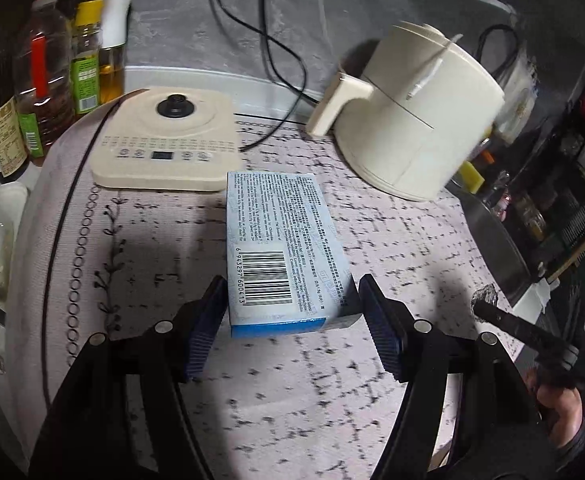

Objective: Collect trash
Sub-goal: 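Grasp blue-and-white medicine box with left tool while right tool grasps foil ball, then carry medicine box and foil ball down over the white bin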

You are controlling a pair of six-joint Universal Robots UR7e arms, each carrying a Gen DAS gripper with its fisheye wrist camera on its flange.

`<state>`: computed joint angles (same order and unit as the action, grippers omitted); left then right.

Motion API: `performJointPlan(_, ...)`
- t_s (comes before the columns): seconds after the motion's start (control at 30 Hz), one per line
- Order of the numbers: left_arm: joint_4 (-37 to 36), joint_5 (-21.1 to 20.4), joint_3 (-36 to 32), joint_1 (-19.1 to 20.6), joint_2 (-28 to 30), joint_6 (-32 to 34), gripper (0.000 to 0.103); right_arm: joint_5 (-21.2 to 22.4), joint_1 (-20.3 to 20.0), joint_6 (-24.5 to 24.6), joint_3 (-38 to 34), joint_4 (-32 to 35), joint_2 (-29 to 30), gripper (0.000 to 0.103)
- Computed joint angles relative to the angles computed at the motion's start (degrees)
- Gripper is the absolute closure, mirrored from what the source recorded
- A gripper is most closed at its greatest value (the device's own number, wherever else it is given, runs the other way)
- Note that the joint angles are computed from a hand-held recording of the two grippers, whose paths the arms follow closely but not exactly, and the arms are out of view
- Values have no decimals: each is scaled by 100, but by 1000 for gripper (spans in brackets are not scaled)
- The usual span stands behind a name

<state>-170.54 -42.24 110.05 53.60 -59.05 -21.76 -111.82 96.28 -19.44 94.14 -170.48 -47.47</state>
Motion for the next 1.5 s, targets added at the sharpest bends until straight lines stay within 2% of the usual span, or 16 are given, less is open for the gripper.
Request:
performJointPlan(0.3,-117,-307,-148,-479,462,77,36,266,-226,-134,1177,-346,-1212,66)
performJointPlan(0.53,-169,-902,-430,-787,1060,148,36,196,-645,-122,2087,-731,-2280,66)
performJointPlan(0.77,-39,-1537,-856,-1037,1696,218,36,69,-1298,-35,2810,-985,-3296,66)
performJointPlan(0.93,152,-1946,-1218,-1179,2140,320,36,167,-1845,70,3227,-1071,-3953,66)
performJointPlan(1.3,456,-2518,-1692,-1492,2807,333,36,543,-2947,122,3935,-1101,-5226,65)
performJointPlan(1.37,509,-2601,-1767,-1557,2919,341,36,638,-3153,128,4059,-1132,-5430,60)
performJointPlan(1.4,536,-2651,-1800,-1593,2977,341,36,671,-3267,129,4127,-1149,-5534,55)
performJointPlan(1.43,545,-2683,-1808,-1619,3012,342,36,756,-3375,117,4177,-1151,-5620,45)
performJointPlan(1.5,604,-2765,-1854,-1676,3102,344,36,926,-3612,56,4300,-1182,-5812,38)
